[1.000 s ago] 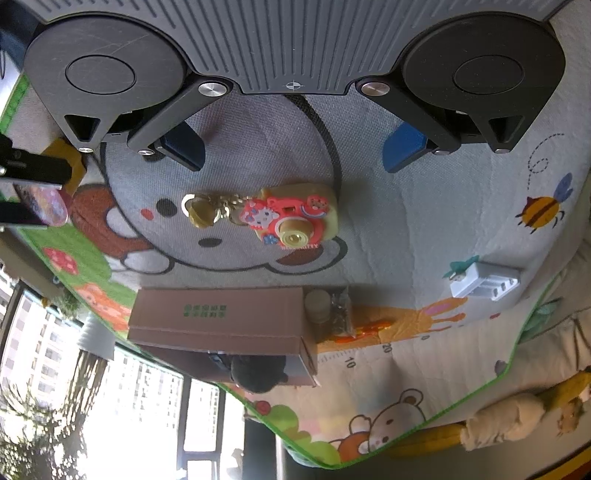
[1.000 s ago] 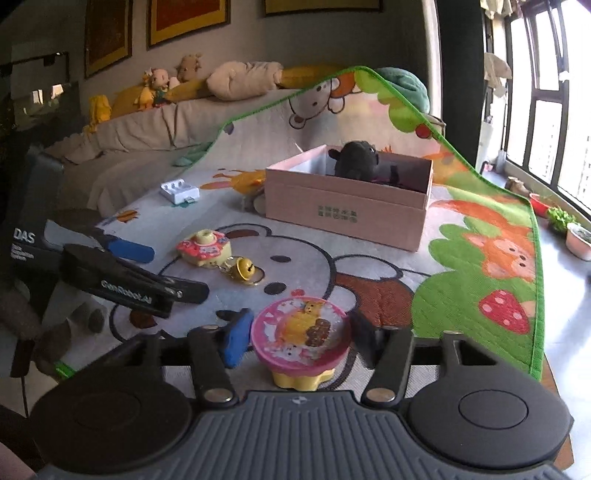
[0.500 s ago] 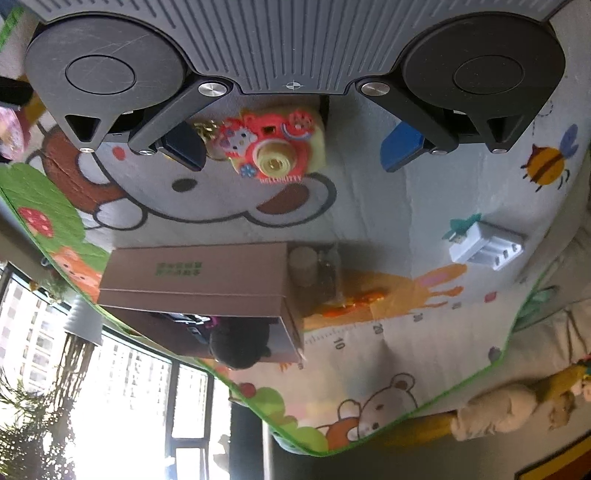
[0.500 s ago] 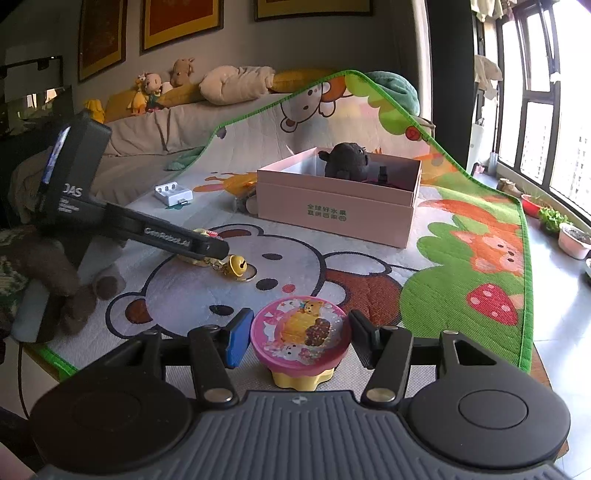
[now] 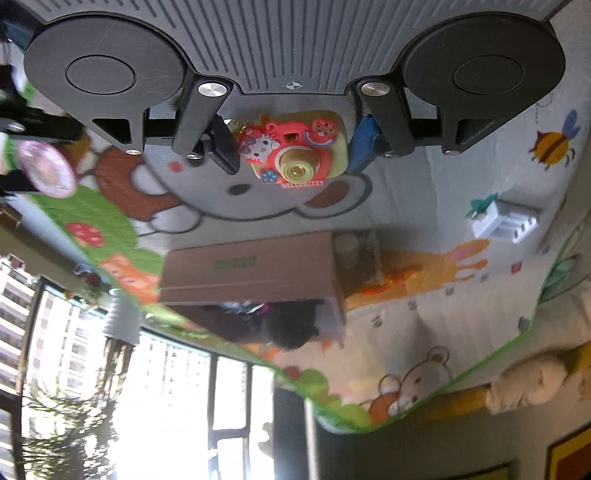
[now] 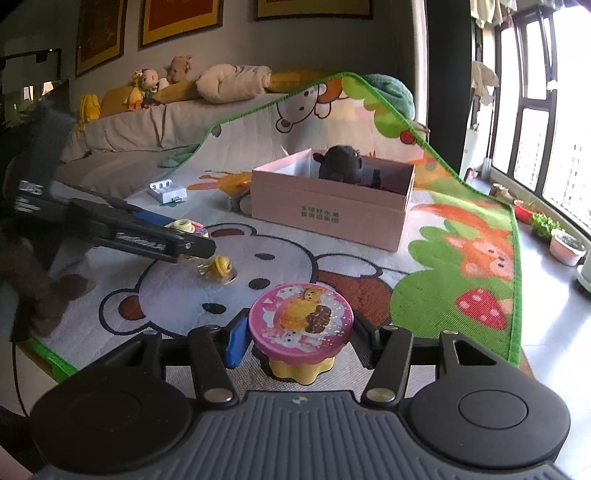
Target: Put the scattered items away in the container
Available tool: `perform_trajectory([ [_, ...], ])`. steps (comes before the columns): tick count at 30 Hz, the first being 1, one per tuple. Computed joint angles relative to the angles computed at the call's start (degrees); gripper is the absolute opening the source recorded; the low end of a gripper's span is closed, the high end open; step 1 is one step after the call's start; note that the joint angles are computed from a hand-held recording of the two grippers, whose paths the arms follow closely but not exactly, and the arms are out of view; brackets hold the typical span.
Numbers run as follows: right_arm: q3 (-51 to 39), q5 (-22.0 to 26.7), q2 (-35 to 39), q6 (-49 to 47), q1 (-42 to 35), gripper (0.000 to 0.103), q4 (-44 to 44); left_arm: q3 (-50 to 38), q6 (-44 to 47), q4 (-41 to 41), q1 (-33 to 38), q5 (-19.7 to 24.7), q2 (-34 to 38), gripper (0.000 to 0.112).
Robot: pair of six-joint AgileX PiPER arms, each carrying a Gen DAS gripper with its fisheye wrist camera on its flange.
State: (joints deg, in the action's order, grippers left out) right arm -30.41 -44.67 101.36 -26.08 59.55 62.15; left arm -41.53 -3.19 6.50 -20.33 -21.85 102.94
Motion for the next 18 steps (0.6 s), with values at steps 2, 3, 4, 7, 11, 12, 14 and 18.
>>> perform_trajectory([
  [2, 0.5, -1.1, -1.1, -1.4, 0.9, 0.056, 1.5, 2.1, 2.0, -1.1, -1.1, -0.9, -3.0, 0.069],
  [3, 0.7, -1.6, -1.7, -2.1, 1.4, 0.056, 2.3, 3.0, 3.8, -2.5, -1.9, -1.2, -4.6, 0.069],
  [4, 1.0, -2.1, -2.3, -2.7, 1.8, 0.056, 2.9, 3.6, 5.0, -3.4, -2.5, -1.4, -5.9, 0.069],
  [7, 1.8, -3.5, -4.2, -4.4, 2.7, 0.056, 4.7, 4.5, 8.2, -6.1, -4.5, -1.5, -8.9, 0.069],
  [11, 2.8, -3.0, -6.7, -6.4, 1.8, 0.056, 4.7, 3.7, 10.5, -7.1, -5.6, -1.7, -10.3, 0.069],
  [12, 2.9, -2.1, -7.4, -6.8, 0.6, 0.056, 4.0, 2.8, 10.5, -6.8, -5.5, -1.8, -10.0, 0.069],
  [14, 2.6, 2.0, -9.5, -6.1, -4.0, 0.056, -0.1, 0.5, 10.5, -6.2, -5.2, -1.7, -8.9, 0.069],
  [18, -2.3, 13.0, -12.0, 0.0, -17.4, 0.056, -14.7, -8.9, 3.2, 2.6, -3.1, 0.8, -3.6, 0.069],
])
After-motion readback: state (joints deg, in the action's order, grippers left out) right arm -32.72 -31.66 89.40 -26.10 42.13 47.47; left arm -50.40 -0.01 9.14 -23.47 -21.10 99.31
